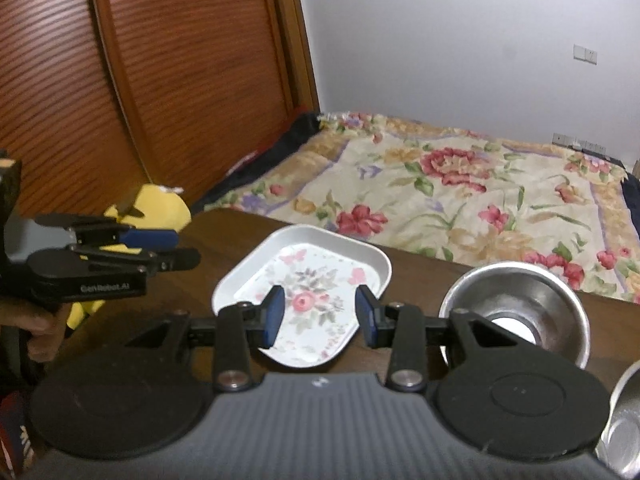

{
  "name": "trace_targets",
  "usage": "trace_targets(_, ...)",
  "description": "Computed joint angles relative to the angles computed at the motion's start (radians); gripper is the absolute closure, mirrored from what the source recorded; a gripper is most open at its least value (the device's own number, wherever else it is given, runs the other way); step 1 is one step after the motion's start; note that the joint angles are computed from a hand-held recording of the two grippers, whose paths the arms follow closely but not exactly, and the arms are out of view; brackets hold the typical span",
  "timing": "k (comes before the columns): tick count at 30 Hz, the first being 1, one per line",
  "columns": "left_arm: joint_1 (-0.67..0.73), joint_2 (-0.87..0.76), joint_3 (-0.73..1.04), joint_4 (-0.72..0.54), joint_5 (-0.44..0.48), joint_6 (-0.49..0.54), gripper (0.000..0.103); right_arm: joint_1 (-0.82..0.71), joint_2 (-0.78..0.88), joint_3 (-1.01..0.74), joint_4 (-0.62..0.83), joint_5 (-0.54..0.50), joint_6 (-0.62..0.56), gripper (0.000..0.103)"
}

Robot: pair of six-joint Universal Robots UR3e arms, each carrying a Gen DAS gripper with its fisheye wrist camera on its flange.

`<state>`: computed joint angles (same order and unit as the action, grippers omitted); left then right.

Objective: Organize plates and bowls

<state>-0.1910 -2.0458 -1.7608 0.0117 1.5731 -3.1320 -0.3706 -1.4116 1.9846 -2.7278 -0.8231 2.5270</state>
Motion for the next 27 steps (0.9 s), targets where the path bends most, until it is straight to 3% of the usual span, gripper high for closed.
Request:
trace_targets(17,0.066,-0.13,0.112,-0.057,-0.093,0.006,0.063,0.117,0.215,-0.286,0.14,-0.18,0.005,0.061)
trace_targets(27,0.084,-0.155,0.121,-0.063,-0.124,-0.001,0.068,0.149,0.305,-0.482,0.333,-0.239,-0.015,0.062)
